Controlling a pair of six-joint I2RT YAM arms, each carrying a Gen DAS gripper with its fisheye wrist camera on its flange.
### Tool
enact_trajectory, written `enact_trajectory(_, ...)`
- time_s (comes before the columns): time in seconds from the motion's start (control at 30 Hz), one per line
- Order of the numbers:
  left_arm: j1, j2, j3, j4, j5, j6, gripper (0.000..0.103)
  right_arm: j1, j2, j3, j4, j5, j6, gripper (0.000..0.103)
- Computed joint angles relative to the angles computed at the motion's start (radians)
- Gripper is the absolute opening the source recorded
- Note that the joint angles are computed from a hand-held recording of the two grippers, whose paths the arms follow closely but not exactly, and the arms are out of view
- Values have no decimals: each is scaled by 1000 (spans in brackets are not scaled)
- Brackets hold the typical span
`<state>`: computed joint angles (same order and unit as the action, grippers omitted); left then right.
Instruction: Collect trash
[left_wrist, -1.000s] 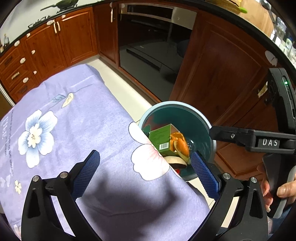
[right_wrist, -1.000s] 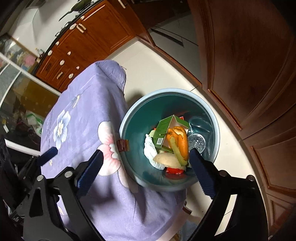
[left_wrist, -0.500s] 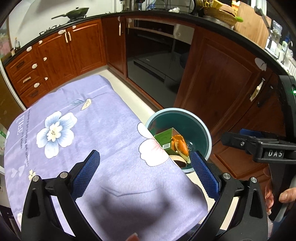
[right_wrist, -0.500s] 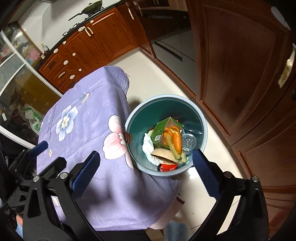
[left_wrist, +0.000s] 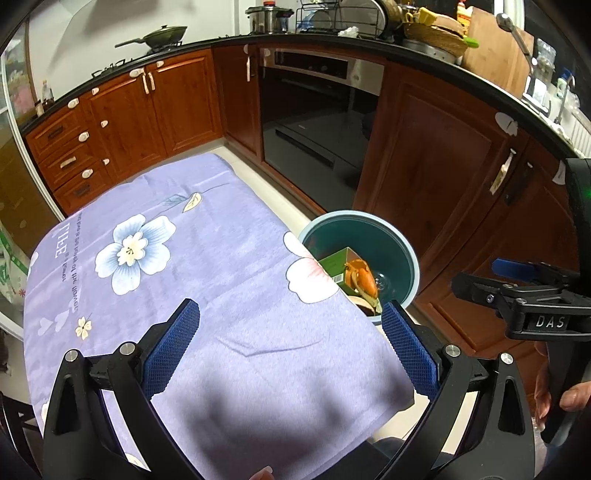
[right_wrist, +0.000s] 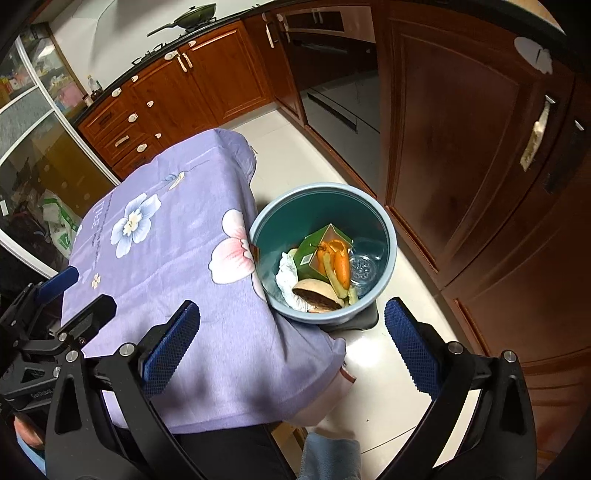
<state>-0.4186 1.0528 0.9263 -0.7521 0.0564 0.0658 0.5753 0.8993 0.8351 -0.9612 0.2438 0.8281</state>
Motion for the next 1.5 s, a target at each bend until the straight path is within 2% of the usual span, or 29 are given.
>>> enact_trajectory(0.17,-19,-46,-29,-15,-29,-12,99,70,-1,-6,-31,46,48,96)
enact_trajectory(0.4,-7,-58,-48,-18,-36,-9,99,78,2,-15,-29,48,59,96)
enact_trajectory(0.87,38,9,-79,24,-17,-7,99,22,82,-45,52,-17,4,96)
enact_trajectory(1.5,65,56,-84,51,-10,-6,99,-14,122,-46,75,-40,-24,96)
